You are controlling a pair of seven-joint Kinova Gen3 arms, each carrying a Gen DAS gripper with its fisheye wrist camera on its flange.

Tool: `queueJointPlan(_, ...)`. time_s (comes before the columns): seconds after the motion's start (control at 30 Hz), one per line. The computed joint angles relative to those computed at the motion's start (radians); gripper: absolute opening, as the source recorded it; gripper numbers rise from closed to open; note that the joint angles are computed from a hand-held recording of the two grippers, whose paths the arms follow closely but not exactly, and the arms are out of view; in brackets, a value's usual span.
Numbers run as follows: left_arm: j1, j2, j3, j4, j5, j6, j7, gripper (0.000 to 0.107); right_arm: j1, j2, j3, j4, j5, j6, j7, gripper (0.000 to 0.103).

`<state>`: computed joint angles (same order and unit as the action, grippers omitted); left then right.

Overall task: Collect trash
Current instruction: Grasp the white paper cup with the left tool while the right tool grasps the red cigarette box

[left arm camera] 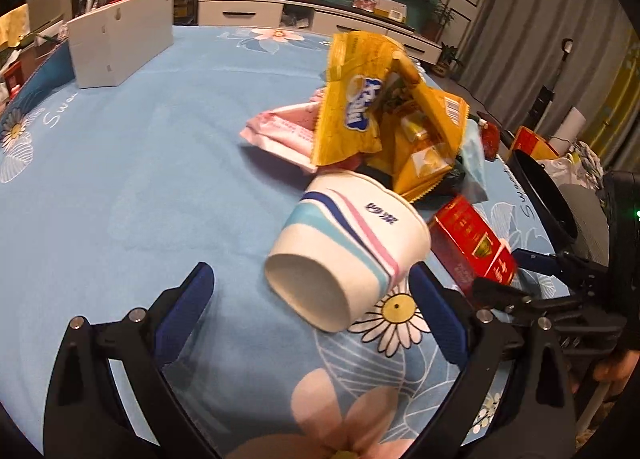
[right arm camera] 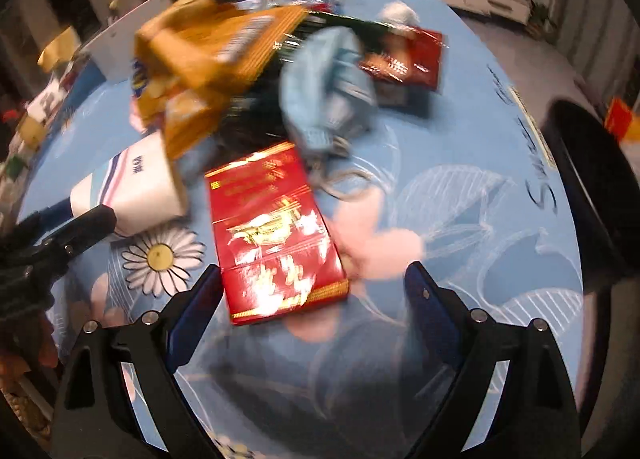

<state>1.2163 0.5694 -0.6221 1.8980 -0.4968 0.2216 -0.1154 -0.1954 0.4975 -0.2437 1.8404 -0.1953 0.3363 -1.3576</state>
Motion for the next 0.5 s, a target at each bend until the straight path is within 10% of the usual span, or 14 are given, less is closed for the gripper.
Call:
queueJointPlan(0.23,-0.051,0.014,0.046,-0.020,0.014,-0.015,-0.040,0.097,0.008,0.013,-0.041,0.014,0.013,-0.060,0.096,0.090)
queueJointPlan(0.5,-0.039,0.025,0.031,-0.018,0.067,-0.035,-0.084,0.074,-0.039,-0.003,-0.016,0.059,0.097,-0.144,0.085,0.060)
